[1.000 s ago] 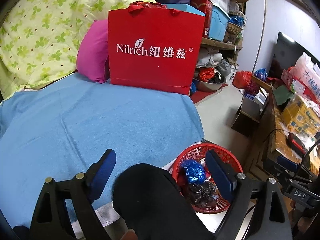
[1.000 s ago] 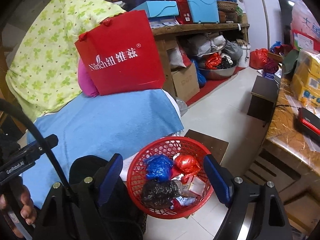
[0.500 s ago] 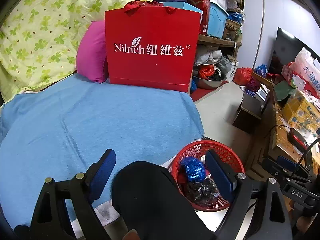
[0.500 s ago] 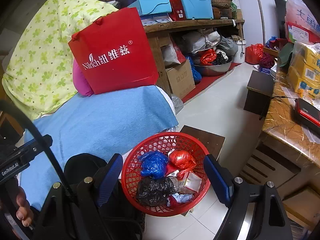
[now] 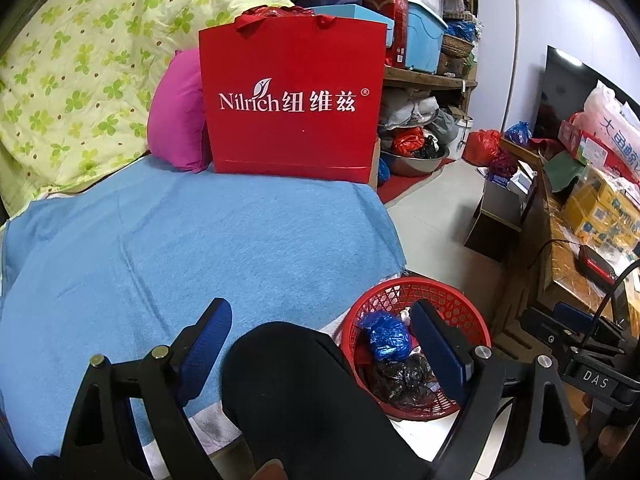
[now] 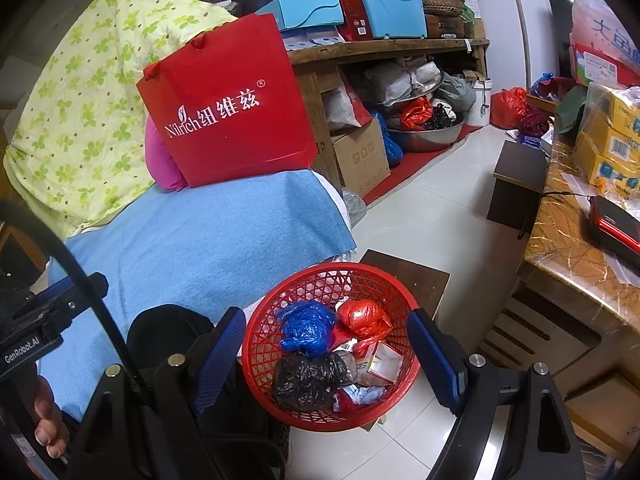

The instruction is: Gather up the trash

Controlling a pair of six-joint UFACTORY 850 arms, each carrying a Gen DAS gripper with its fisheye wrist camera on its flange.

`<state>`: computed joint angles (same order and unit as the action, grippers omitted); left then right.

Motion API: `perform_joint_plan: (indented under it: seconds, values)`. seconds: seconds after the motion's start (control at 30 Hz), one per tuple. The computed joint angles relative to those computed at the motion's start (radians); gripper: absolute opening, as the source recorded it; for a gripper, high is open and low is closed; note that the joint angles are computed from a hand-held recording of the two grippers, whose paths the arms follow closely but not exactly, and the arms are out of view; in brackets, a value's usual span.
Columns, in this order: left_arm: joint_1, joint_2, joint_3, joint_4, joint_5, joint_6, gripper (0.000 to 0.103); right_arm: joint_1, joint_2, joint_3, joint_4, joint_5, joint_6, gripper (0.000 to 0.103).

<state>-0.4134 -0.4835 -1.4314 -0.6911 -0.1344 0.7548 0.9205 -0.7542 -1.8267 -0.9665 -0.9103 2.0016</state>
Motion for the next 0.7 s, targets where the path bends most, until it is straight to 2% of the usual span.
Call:
perform_joint_plan:
  seconds: [0.23, 0.7]
  values:
    - [-0.007, 0.003, 0.006, -0.058, 0.002, 0.066, 0.091, -0.002, 0.011, 0.024, -0.006, 0.008, 0.022, 0.085]
    - [-0.018, -0.014, -0.005, 0.035, -0.029, 0.005, 0.091, -0.004, 0.015, 0.037, 0.006, 0.002, 0.025, 0.085]
